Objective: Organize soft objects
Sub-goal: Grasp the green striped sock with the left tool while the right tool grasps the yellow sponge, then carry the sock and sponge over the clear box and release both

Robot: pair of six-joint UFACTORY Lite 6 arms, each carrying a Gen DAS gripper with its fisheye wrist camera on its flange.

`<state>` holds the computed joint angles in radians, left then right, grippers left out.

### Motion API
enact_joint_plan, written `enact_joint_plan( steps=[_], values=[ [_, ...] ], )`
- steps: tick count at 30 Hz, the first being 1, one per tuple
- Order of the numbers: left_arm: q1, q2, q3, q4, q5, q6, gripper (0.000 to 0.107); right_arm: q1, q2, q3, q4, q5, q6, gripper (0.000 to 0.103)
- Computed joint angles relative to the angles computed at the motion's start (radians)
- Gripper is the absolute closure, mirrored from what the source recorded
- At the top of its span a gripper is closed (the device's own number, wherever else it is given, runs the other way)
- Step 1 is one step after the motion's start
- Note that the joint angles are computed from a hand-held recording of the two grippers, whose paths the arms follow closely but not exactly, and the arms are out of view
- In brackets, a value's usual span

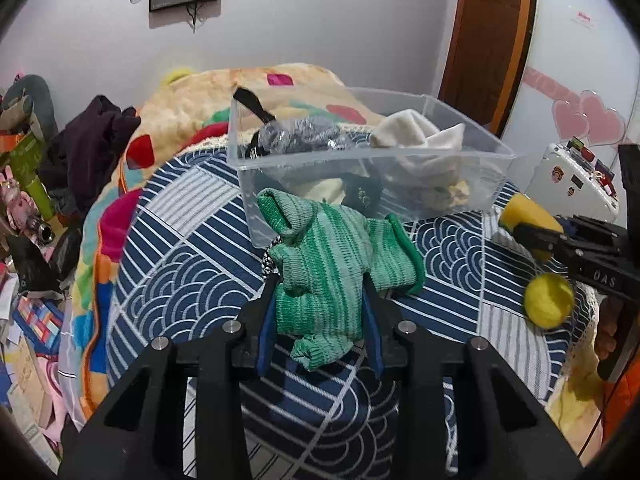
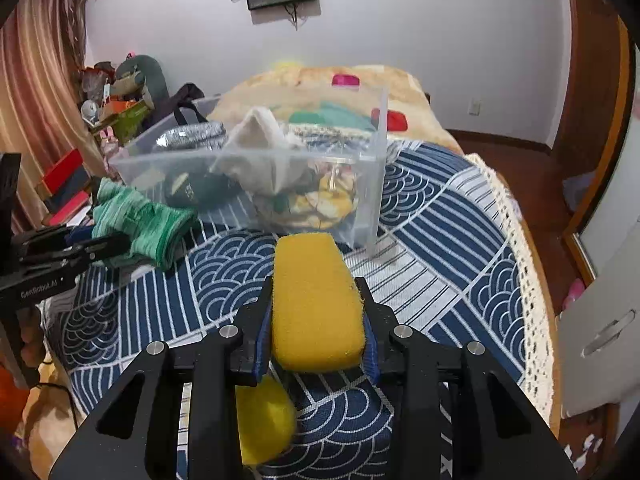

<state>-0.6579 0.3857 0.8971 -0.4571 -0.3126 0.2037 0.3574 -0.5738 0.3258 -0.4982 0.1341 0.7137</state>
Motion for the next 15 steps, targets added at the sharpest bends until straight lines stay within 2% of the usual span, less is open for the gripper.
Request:
enact_joint_plan(
  steps=[3, 7, 10, 15],
  values=[
    [-0.008, -0.070, -0.048, -0.016, -0.012, 0.022, 0.070, -0.004, -0.036, 0.001, 0.040, 0.008, -0.038, 0.070],
    [-0.007, -0.169, -0.094, -0.038, -0.020, 0.048, 0.070, 0.005, -0.075, 0.013, -0.015, 0.027, 0.020, 0.070],
    [0.003, -0.213, -0.085, -0.045, -0.012, 0.060, 0.070, 0.007, -0.097, 0.035, -0.032, 0.042, 0.029, 0.070],
    [0.021, -0.217, -0.018, -0.073, 0.010, 0.098, 0.070, 0.009, -0.079, 0.105, -0.172, 0.048, 0.148, 0.070]
  ],
)
